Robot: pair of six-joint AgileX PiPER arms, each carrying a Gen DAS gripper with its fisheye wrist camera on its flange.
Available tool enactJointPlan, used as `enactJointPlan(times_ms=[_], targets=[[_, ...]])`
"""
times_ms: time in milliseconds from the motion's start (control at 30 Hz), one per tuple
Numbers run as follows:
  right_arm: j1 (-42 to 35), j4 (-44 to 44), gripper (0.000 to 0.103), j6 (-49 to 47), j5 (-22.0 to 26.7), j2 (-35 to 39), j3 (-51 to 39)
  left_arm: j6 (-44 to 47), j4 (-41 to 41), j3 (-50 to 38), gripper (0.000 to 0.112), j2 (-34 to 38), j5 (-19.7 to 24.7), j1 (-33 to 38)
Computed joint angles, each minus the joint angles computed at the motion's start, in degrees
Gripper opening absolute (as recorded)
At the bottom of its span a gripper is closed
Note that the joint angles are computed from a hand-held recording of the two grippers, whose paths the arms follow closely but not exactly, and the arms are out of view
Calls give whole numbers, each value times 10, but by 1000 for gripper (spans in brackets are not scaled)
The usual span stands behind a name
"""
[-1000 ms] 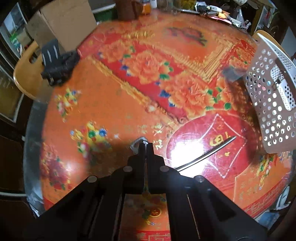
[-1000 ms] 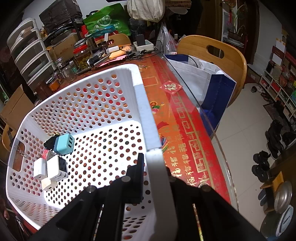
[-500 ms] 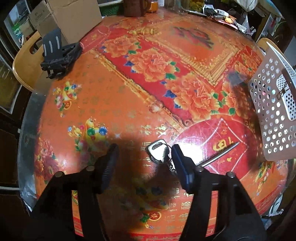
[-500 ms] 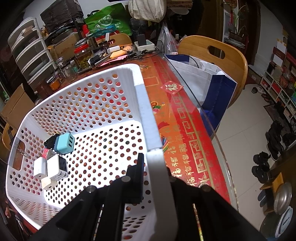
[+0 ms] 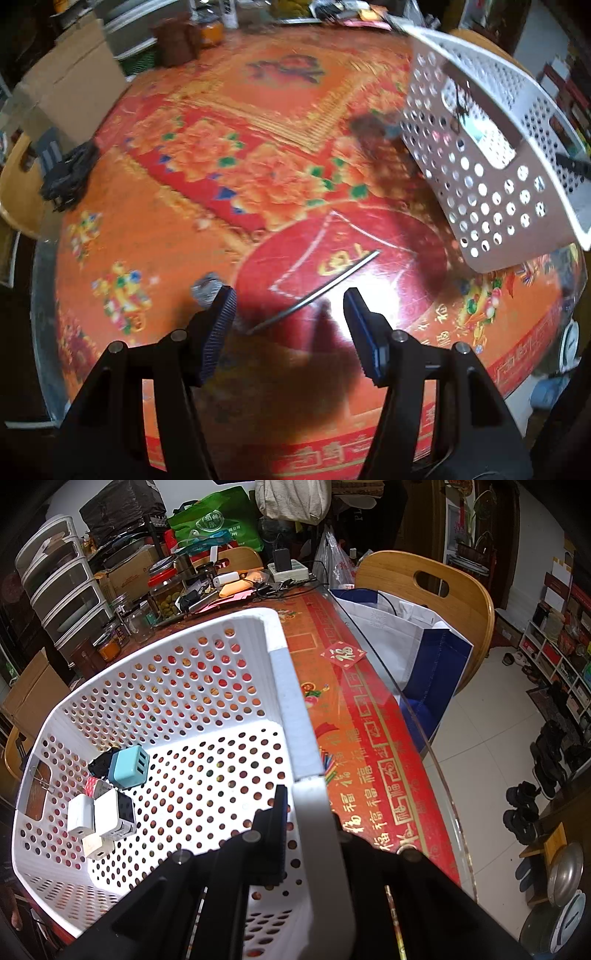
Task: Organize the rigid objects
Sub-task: 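Grasp the thin metal rod beside the keys with the left tool, then carry the metal rod into the basket and open the left tool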
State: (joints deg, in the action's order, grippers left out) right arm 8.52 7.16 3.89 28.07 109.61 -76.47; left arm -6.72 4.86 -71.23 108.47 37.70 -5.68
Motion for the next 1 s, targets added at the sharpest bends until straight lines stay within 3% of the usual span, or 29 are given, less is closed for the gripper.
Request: enactJointPlan(times_ms=[100,233,367,633,800,1000], targets=[[0,0,8,0,1,1,-1,24,-16,-26,54,29,15,-4],[0,0,9,-1,2,1,-3,59,-35,-33,40,49,19,0],[0,2,9,-1,1,2,-3,95,-61,-37,10,51,27,-1],[0,0,9,-1,3,3,-5,76,-52,-45,5,54,20,-10],[1,-1,9,2,3,3,-5,44,-24,-24,5,15,5,-6],[0,0,9,1,4,3,-6,15,6,-48,5,-27,35,-12]])
